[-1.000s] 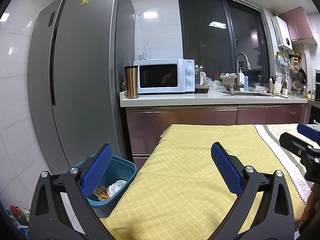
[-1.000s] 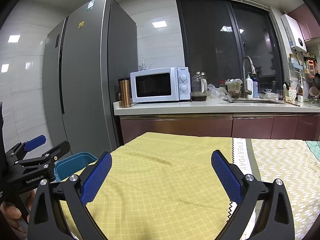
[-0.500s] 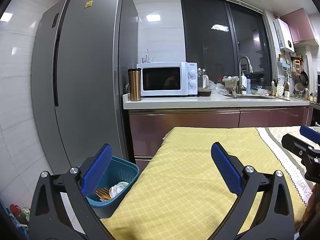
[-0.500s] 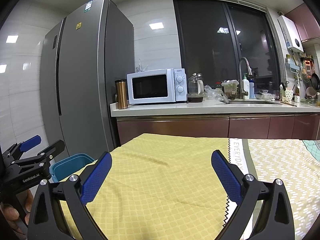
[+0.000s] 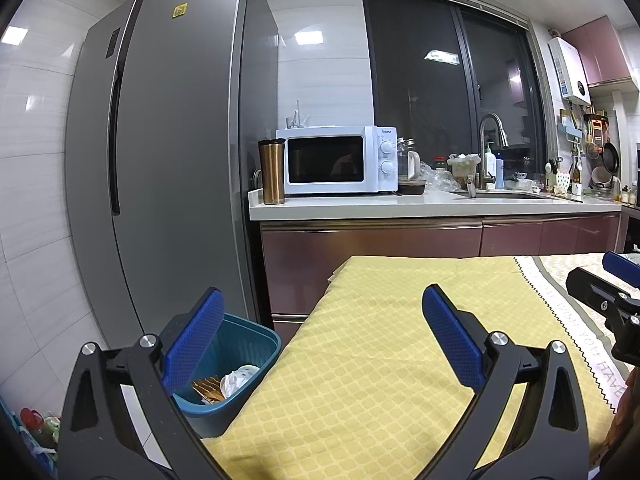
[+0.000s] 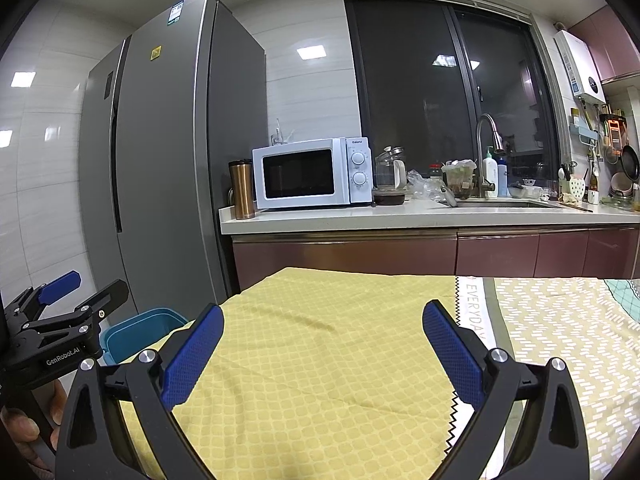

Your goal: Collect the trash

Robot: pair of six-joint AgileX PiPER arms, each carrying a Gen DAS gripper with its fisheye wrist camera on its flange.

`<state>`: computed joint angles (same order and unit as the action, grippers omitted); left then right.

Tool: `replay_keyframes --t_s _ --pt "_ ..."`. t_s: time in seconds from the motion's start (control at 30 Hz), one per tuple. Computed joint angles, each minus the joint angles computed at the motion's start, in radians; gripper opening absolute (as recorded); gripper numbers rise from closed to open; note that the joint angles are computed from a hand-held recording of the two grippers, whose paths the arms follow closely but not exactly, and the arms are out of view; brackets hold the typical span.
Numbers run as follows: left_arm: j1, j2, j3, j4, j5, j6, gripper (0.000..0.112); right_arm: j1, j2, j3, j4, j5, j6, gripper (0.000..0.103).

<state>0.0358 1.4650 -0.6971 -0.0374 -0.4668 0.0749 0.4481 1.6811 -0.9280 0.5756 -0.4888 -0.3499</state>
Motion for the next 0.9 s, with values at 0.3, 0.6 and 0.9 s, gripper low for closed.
replay_keyframes --t_s 0.3,0.6,0.9 --pt "-0.007 -0.001 -0.004 -0.017 0.007 0.019 0.097 -0.002 -0.001 0.0 0.006 0.008 0.0 0.096" --pt "-0.012 -0.001 -0.005 -0.033 0.004 0.031 0.097 -0.007 0.0 -0.002 -0.005 0.007 0.007 0.096" --pt "-0.017 0.001 -0.007 -0.037 -0.001 0.034 0.097 -0.003 -0.003 0.007 0.007 -0.004 0.001 0.096"
